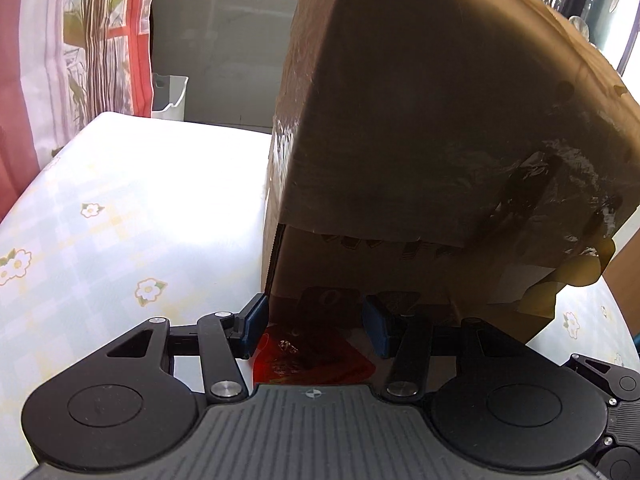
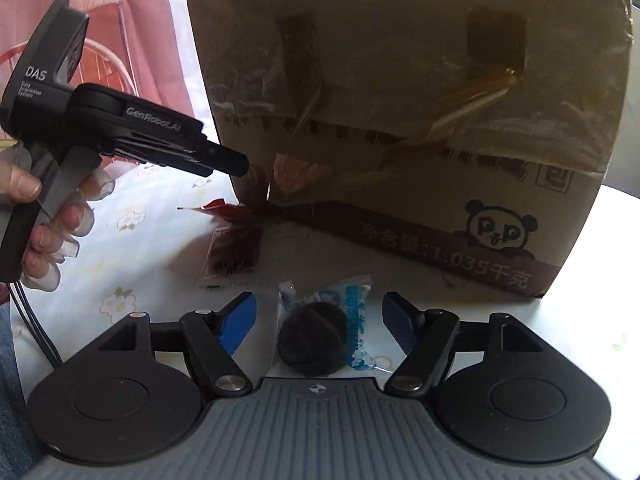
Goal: Organize snacks
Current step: 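Grasp the blue-printed round snack with the right tool while the left tool grasps another red packet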
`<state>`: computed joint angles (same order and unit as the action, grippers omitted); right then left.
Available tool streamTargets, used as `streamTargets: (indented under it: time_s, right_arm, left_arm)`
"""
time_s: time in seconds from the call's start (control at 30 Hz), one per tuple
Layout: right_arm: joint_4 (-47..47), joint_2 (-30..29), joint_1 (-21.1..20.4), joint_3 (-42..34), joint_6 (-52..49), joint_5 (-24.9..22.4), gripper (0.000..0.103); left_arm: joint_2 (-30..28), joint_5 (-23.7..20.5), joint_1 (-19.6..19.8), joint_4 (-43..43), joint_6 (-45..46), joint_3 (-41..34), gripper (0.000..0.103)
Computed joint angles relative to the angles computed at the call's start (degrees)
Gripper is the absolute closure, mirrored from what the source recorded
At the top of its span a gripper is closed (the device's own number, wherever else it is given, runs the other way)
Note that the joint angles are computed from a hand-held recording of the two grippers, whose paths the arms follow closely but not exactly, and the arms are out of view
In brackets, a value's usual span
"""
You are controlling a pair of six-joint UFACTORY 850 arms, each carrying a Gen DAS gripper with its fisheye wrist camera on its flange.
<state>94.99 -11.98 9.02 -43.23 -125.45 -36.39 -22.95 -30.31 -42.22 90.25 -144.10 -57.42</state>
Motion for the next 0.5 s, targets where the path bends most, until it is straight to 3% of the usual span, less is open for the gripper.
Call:
streamTargets:
  time_s: [0.13, 0.3, 0.5]
  right_arm:
    - [-1.0, -0.5, 0.4, 0.0, -0.3, 1.3, 0.050]
    - [2.7, -0.1, -1.7, 2.1, -5.7, -0.7, 0.054]
    - [5.3, 0.0, -3.6, 3.2, -6.8, -3.1, 0.054]
  left_arm:
    - [-0.7, 1.0, 0.7, -0.9, 1.7, -0.5, 0.045]
    - [-1.3, 0.8, 0.7, -5.8, 5.9, -1.0, 0.035]
    - [-3.0, 1.4, 1.3, -10.0, 9.7, -2.7, 0.032]
